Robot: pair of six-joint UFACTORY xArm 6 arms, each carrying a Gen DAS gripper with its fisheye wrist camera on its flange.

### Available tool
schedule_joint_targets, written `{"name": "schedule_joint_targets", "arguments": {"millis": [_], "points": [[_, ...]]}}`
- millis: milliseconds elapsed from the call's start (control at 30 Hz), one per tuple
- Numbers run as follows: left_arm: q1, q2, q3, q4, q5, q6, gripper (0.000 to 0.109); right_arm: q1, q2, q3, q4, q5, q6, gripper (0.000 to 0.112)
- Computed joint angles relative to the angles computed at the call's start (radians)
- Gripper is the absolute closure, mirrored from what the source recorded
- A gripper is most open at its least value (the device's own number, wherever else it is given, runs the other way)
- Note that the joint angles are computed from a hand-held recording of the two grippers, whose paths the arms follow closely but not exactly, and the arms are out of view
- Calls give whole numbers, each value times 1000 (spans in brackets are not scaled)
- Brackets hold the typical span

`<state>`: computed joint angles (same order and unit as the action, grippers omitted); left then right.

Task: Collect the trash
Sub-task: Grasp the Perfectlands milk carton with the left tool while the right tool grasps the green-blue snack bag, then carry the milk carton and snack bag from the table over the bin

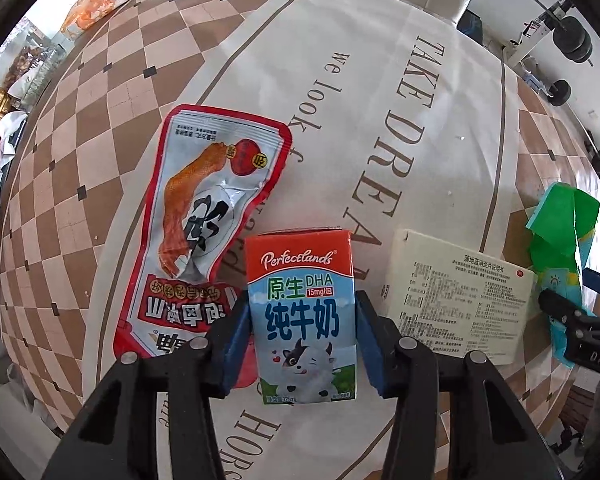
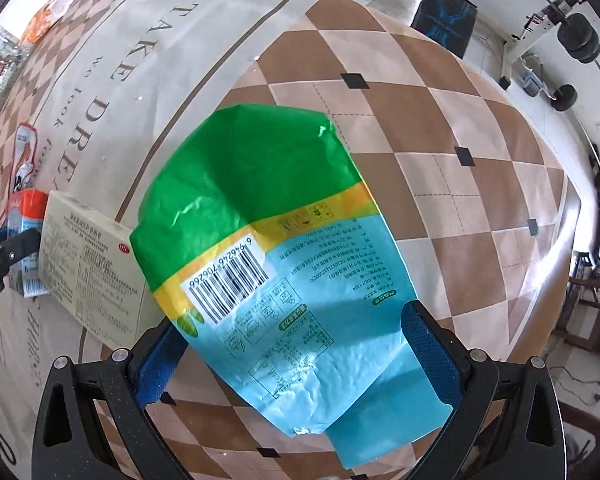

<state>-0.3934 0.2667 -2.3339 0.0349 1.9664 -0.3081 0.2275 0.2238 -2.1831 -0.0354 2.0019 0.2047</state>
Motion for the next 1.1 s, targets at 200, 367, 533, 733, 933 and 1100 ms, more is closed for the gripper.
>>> {"name": "schedule_joint_targets", "arguments": {"millis": [200,367,533,733,933,1100], "points": [[-19,-92,136,52,-34,-4,63,-65,8,-48,106,37,191,26],[-32,-195,273,54,-55,-24,63,-116,6,-71,227,41,166,13],[-33,-213,289,57,-53,-27,63,-40,57,-132,73,52,8,10],[-35,-169,244,63,-53,-24,63,-30,93,-78,46,16,-43,10],[-57,-207,287,125,-87,-10,64,-28,50,-36,57,-41,31,22],[-63,-244,283,146,-73,-5,64,-2,22,-49,5,-61,125,23]]}}
